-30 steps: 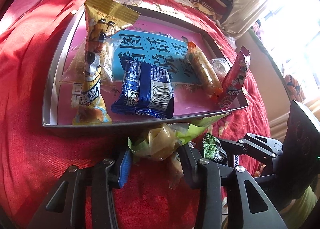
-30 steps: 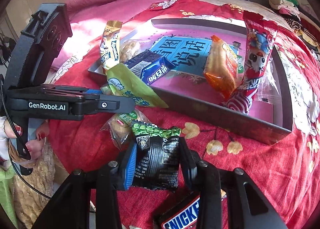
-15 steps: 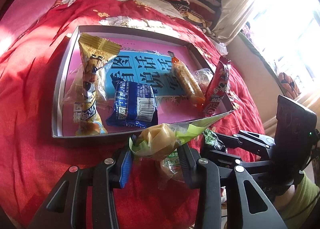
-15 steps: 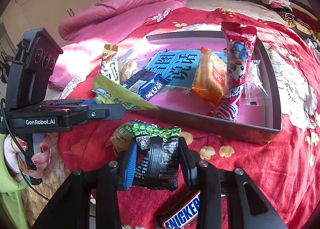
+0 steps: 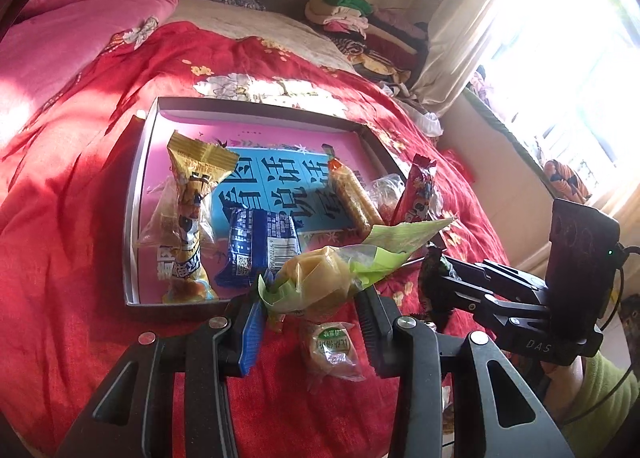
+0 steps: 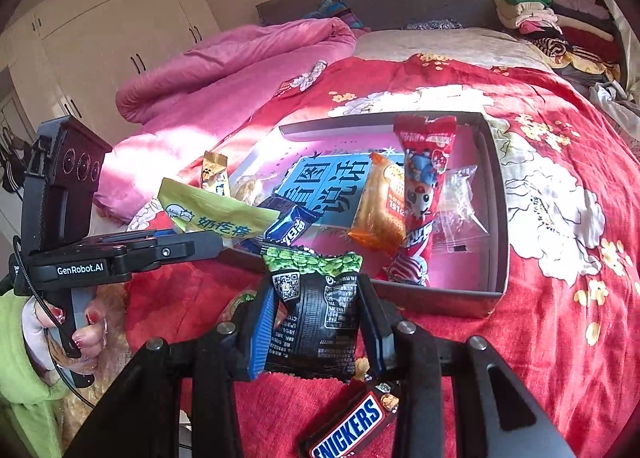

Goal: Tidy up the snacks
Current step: 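Carry the bread bag over the tray with the left tool while the right lowers the black candy bag in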

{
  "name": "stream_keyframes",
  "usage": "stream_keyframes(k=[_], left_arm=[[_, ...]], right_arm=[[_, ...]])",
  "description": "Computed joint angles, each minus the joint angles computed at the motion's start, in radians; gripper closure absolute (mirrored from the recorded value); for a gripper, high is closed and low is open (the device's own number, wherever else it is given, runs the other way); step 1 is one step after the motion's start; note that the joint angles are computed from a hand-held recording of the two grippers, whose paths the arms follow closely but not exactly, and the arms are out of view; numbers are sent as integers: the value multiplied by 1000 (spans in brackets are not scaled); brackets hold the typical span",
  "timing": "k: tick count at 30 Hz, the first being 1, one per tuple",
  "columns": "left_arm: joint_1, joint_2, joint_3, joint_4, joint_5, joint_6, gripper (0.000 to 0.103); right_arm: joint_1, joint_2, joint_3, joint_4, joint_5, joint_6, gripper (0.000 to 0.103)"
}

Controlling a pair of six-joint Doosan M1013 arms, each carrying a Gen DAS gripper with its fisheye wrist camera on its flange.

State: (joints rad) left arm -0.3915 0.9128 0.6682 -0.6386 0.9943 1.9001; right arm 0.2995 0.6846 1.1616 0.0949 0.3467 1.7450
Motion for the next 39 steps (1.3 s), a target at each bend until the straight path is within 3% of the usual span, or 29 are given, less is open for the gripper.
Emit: stream_keyframes(k=[10, 21, 39], left_arm=[[-5, -25, 35, 1, -70, 57, 60], [-15, -27, 39, 3, -89, 91, 60], [-30, -1, -10, 6, -70, 113, 60]], right_arm=[[-10, -34, 49, -206, -80, 247, 65], [-21, -68, 96, -618, -125, 694, 65], [-21, -69, 95, -827, -111, 903, 65]])
